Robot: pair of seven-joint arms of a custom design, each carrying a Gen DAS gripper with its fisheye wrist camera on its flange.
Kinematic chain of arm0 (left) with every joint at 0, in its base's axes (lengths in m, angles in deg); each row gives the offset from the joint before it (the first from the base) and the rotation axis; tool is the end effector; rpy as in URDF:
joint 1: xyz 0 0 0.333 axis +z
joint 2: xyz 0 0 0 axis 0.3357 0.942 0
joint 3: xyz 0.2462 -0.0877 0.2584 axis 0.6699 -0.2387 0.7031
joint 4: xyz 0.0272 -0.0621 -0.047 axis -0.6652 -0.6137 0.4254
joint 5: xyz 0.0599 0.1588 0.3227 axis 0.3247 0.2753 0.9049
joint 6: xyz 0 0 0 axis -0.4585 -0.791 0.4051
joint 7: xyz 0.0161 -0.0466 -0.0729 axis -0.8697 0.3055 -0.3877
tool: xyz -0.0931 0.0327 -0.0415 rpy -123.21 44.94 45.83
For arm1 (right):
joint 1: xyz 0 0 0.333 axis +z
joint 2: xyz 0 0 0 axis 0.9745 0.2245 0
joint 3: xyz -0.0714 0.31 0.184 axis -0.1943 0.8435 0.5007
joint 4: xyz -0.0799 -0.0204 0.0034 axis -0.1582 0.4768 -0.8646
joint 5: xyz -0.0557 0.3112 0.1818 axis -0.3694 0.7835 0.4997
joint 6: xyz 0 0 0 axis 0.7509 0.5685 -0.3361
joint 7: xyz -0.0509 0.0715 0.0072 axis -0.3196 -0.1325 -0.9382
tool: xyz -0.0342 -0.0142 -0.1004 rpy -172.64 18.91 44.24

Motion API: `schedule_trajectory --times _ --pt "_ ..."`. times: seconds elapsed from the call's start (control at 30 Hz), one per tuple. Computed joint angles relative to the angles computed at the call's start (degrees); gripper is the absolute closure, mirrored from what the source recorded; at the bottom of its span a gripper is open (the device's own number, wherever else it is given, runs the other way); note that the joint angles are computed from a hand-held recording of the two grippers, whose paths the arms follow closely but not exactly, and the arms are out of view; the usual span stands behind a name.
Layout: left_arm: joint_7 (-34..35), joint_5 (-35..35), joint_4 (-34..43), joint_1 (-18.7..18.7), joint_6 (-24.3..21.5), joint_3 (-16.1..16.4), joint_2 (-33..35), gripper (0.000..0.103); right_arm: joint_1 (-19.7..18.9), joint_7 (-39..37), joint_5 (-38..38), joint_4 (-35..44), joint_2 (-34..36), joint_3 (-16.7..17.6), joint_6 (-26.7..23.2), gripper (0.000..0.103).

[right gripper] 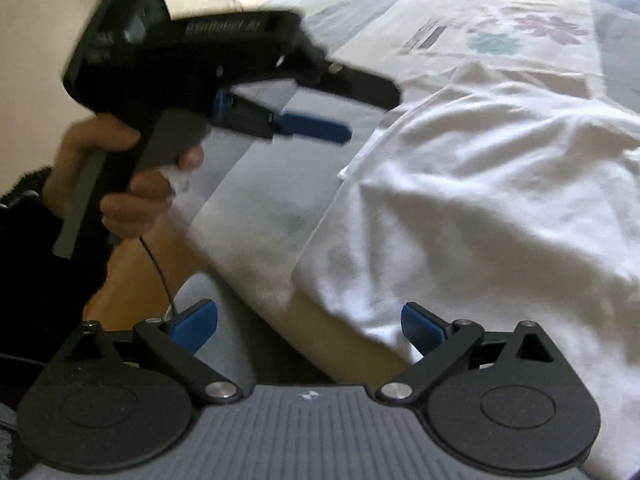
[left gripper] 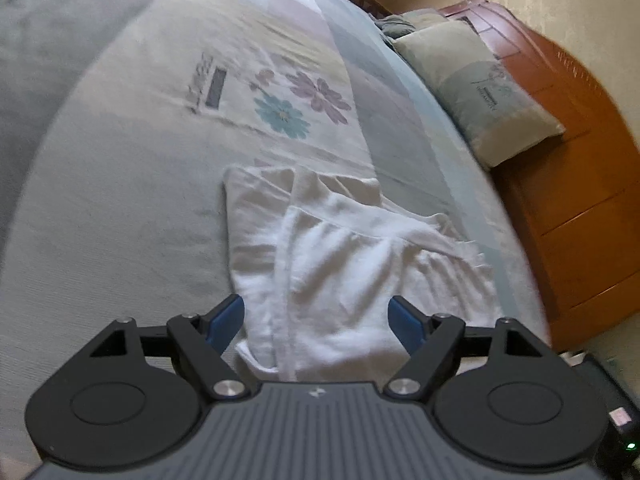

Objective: Fold clothes

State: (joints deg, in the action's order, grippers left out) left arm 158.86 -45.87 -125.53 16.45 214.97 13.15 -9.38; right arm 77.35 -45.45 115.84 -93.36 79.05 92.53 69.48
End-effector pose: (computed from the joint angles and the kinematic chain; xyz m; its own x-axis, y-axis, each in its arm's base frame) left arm 0.7107 -0.2459 0.4352 -0.0886 -0.7933 0.6023 -0.8919 -0.2061 -0.4025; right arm 0.6453 0.0717 0.4448 0.4741 -0.7430 -0.4724 -0.8405 -0.2221 -0.4943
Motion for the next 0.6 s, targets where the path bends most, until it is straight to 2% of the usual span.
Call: schedule_trajectory --times 0.07,0.33,0.4,0.47,0.5,0.6 --pt "0.8 -2.0 1.0 1.6 -0.9 -1.7 1.3 0.024 -0.8 -0.8 2.1 -0.5 -0.3 -0.1 1.3 0.002" --pt "3.8 -6.1 8.6 3.0 -5.4 -3.7 7.4 0.023 -2.5 -2.5 10.6 -3.1 -1.6 -0.5 4.7 0.002" --pt "4.9 -7.2 10.7 3.0 -4.9 -4.2 9.2 0.023 -2.5 -2.6 11.2 -3.0 -1.7 -0.9 5.2 0.002" --pt "7.2 -9.9 12.2 3.9 -3.0 -6.4 11.2 0.019 -2.7 -2.3 11.4 -3.0 -1.7 -1.3 5.7 0.002" --pt "8.1 -11.2 12.4 4.3 -2.4 -7.3 11.7 0.016 -2.7 -2.2 11.6 -3.3 -1.9 -1.4 6.0 0.002" --pt "10.0 -13.4 11.9 5.1 -2.4 -8.6 11.8 0.016 -2.8 -2.8 12.8 -3.3 -1.8 -1.3 6.8 0.002"
